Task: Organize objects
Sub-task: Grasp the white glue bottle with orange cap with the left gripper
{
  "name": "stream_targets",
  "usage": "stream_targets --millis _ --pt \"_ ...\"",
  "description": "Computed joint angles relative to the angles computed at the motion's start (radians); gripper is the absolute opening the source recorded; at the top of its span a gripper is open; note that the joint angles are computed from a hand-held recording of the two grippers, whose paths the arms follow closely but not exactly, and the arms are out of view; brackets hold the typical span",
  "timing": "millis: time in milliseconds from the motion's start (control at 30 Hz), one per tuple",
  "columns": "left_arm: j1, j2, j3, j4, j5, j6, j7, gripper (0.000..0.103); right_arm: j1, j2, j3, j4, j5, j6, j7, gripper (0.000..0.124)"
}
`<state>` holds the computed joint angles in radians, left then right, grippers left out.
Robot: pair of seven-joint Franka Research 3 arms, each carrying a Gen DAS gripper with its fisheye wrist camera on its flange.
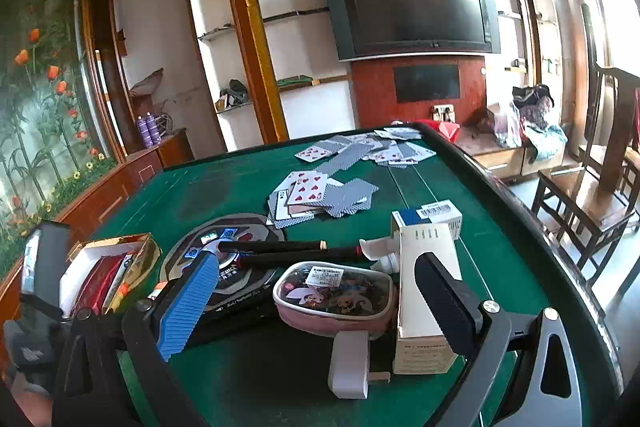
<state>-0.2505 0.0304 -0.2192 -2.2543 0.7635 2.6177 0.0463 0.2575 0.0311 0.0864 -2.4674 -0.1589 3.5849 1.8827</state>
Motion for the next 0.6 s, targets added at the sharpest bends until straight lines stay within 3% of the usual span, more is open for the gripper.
stream_targets --millis 100,200,367,400,533,600 --pt "-0.009 0.016 -0.005 0.029 0.003 -0.053 0.002 0.031 0.009 -0.002 0.002 -0.005 0.044 -0.002 -0.037 0.101" --pt "-0.020 0.042 -0.004 0.071 0.017 -0.099 0.008 0.052 0.019 -0.001 0.005 -0.003 0.079 -0.009 -0.073 0.101" --pt "-0.037 0.114 0.000 0.165 -0.008 -0.195 0.104 0.055 0.028 0.000 0.009 -0.003 0.109 -0.014 -0.112 0.101" --pt "-0.036 0.126 0.003 0.174 -0.028 -0.196 0.128 0.055 0.029 -0.001 0.010 -0.004 0.109 -0.014 -0.117 0.101" --pt "-0.060 0.126 0.019 0.168 0.032 -0.195 0.098 0.026 0.071 0.002 0.019 -0.009 0.282 0.012 -0.284 0.101" --pt "-0.043 0.084 0.025 0.107 0.036 -0.090 0.076 0.026 0.086 0.007 0.022 -0.008 0.348 0.030 -0.349 0.100"
